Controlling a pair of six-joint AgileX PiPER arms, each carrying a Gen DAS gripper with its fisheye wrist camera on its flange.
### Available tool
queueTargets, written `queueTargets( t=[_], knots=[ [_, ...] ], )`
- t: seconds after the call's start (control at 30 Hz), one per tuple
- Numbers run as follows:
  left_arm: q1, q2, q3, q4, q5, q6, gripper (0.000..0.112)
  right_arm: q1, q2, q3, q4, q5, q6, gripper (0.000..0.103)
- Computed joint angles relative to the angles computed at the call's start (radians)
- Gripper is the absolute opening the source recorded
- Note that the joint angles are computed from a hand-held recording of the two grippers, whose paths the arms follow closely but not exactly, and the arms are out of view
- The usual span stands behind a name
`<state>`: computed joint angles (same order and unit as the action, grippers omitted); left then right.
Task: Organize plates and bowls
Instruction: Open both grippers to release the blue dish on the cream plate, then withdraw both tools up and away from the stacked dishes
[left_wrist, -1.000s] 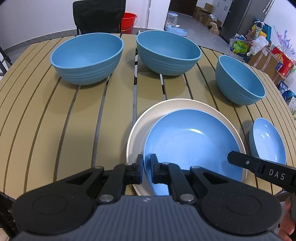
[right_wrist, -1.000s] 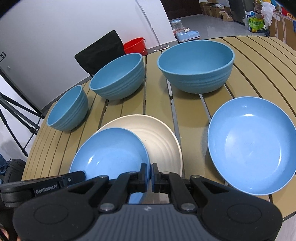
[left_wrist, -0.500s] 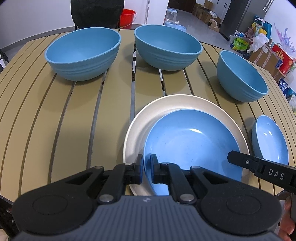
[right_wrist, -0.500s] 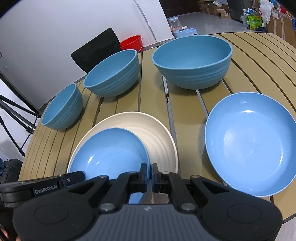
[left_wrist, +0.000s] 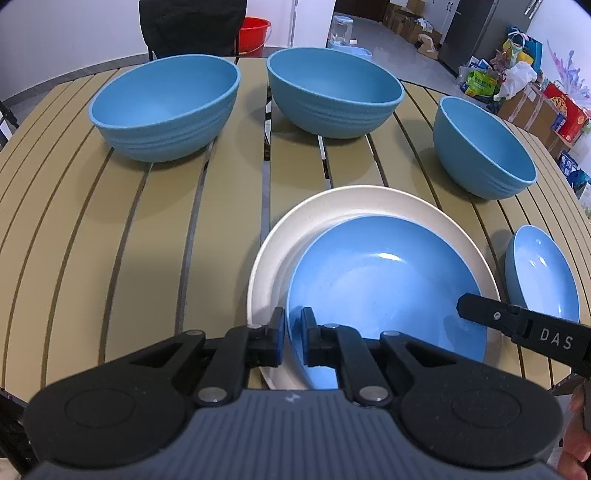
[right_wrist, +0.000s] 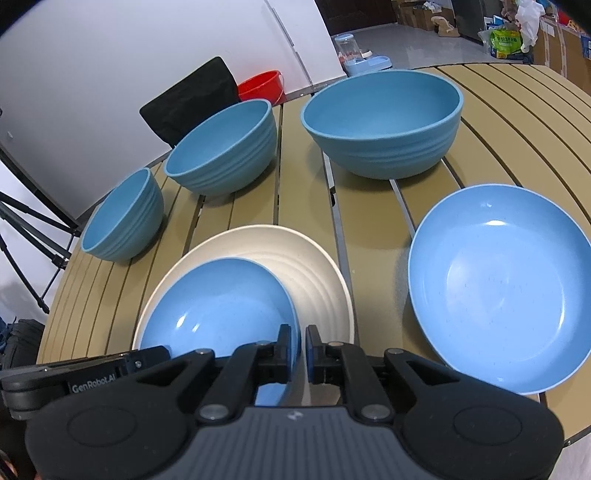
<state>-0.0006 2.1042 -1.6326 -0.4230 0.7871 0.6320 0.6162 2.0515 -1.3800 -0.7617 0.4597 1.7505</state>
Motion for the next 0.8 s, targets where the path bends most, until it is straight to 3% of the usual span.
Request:
queueTargets(
  t=[0.1,0.17,0.4,0.6,0.73,0.8],
  knots=[
    [0.003,-0.008,0.003,-0.008,0.002,0.009,0.012,0.002,-0.009,0.005,-0.02,0.001,0.018,0.012],
    [0.005,-0.018,0.012,-0.014,0.001,0.016,0.026,0.004,-0.014,0.004,-0.026,0.007,0.022,0.014],
    [0.02,-0.066,0.049,-0.04,-0.018,0.046,0.044,0.025,-0.042,0.01,-0.054,0.045,0.045,0.026],
    [0.042,-0.119,0.089,-0.071,-0.028,0.081,0.057,0.054,-0.076,0.024,-0.095,0.089,0.085,0.05],
    [0.06,-0.15,0.118,-0.095,-0.03,0.106,0.066,0.076,-0.096,0.032,-0.107,0.118,0.103,0.058],
    [0.071,-0.166,0.135,-0.112,-0.032,0.125,0.071,0.087,-0.106,0.038,-0.116,0.132,0.112,0.067]
  ],
)
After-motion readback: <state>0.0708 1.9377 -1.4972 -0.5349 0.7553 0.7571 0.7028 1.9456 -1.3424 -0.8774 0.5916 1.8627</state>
